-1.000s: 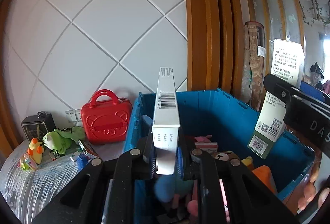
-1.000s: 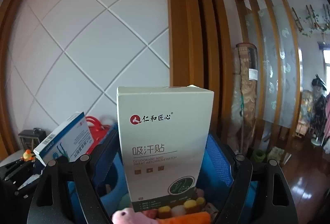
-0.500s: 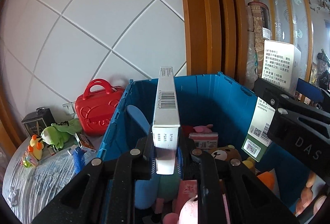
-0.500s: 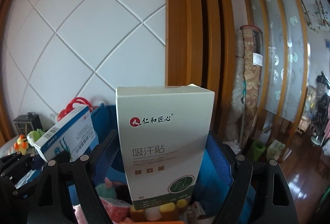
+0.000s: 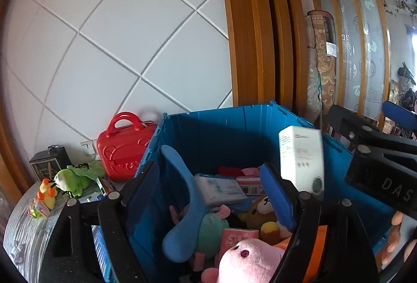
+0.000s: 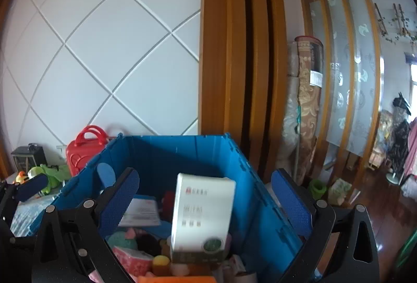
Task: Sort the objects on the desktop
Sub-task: 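Open both grippers to drop both white boxes into the bin, then move both open grippers back over the remaining items on the bed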
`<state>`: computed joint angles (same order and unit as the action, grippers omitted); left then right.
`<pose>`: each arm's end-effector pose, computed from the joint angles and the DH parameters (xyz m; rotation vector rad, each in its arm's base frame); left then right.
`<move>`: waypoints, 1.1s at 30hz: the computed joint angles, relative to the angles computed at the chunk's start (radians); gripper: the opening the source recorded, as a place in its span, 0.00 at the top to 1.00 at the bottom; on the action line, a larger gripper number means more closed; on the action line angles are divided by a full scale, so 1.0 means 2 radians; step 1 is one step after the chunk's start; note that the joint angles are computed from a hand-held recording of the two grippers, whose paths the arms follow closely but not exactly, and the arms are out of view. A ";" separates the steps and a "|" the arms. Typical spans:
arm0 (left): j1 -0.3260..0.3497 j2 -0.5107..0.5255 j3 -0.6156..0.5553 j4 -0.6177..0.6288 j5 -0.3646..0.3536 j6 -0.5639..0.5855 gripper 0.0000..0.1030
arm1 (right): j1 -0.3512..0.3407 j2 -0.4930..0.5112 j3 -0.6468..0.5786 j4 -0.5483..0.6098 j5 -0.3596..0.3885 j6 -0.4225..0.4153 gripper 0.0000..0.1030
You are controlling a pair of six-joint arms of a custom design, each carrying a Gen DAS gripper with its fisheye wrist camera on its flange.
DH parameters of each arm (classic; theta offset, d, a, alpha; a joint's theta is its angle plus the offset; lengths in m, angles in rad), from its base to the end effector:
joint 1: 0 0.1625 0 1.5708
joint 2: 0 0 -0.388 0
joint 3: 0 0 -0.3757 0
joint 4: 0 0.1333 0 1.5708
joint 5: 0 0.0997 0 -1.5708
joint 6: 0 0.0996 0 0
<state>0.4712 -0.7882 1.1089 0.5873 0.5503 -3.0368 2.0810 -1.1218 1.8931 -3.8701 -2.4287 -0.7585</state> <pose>-0.4209 -0.4593 0.2168 0.9065 2.0747 -1.2660 0.2982 -0.4143 0.3470 0.4027 -1.7895 1.5021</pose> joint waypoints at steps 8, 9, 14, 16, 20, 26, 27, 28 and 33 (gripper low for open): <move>-0.016 -0.056 0.065 -0.030 -0.032 -0.007 0.15 | 0.024 -0.004 0.017 -0.056 -0.013 -0.022 0.00; -0.019 -0.067 0.079 -0.044 -0.041 0.001 0.15 | 0.027 -0.003 0.021 -0.061 -0.011 -0.022 0.00; -0.029 -0.116 0.130 -0.072 -0.082 0.012 0.14 | 0.038 0.008 0.039 -0.061 0.012 0.008 0.00; -0.032 -0.142 0.155 -0.104 -0.103 0.038 0.14 | 0.042 0.017 0.040 -0.052 0.027 0.020 0.00; -0.030 -0.198 0.196 -0.147 -0.120 0.081 0.14 | 0.049 0.039 0.031 -0.026 0.060 0.048 0.00; -0.008 -0.251 0.215 -0.154 -0.157 0.094 0.14 | 0.074 0.095 -0.005 -0.007 0.096 0.054 0.00; -0.001 -0.260 0.215 -0.144 -0.155 0.089 0.14 | 0.080 0.109 -0.016 -0.005 0.100 0.055 0.00; 0.005 -0.268 0.216 -0.138 -0.154 0.086 0.14 | 0.084 0.120 -0.025 -0.003 0.102 0.056 0.00; 0.054 -0.328 0.226 -0.153 -0.126 0.138 0.14 | 0.107 0.195 -0.096 0.012 0.094 0.060 0.00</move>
